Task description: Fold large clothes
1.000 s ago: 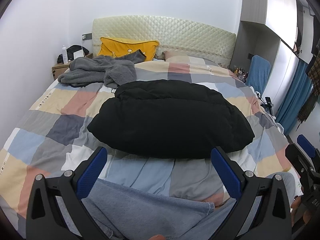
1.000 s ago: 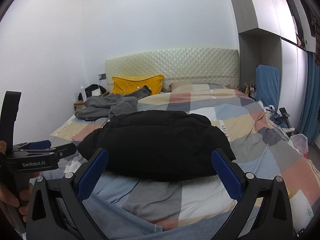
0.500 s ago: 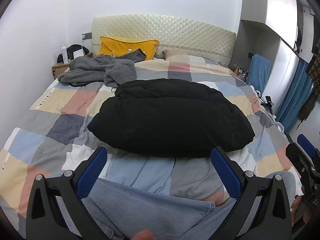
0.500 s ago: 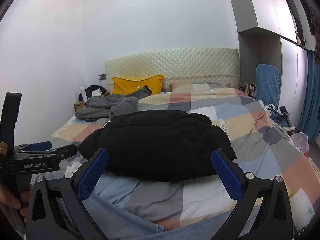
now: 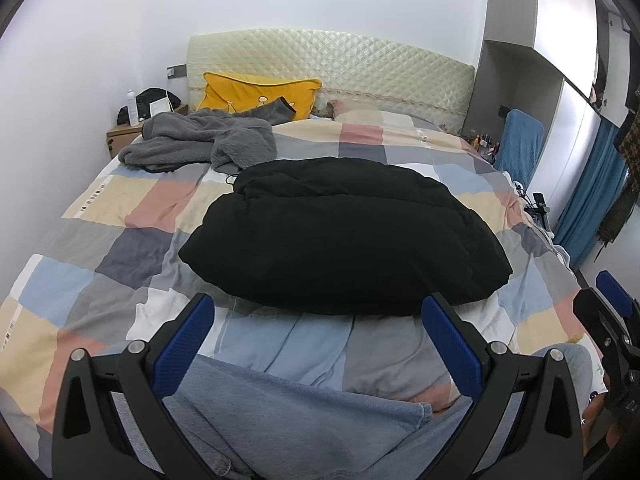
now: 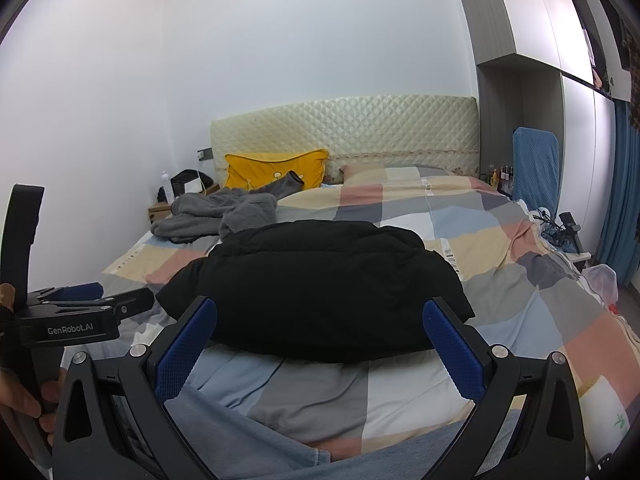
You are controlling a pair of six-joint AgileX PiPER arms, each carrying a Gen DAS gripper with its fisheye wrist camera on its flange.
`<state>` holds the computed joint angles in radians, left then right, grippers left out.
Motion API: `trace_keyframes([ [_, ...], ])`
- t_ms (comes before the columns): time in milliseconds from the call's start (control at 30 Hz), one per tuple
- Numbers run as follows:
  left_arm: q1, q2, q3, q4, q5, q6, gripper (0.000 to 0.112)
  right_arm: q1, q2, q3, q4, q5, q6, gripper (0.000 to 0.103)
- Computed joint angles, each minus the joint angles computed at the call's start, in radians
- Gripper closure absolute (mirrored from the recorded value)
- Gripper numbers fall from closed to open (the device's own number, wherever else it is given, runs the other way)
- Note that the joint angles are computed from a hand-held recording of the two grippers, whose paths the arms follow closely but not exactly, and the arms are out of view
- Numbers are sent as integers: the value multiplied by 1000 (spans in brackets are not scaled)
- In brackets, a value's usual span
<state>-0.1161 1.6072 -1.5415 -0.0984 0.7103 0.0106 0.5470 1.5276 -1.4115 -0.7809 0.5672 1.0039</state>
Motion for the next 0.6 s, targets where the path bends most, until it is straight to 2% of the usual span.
trace_keyframes([
  [600, -7, 4, -20, 15, 13, -14, 10, 5, -2, 7, -10, -1, 13, 0],
])
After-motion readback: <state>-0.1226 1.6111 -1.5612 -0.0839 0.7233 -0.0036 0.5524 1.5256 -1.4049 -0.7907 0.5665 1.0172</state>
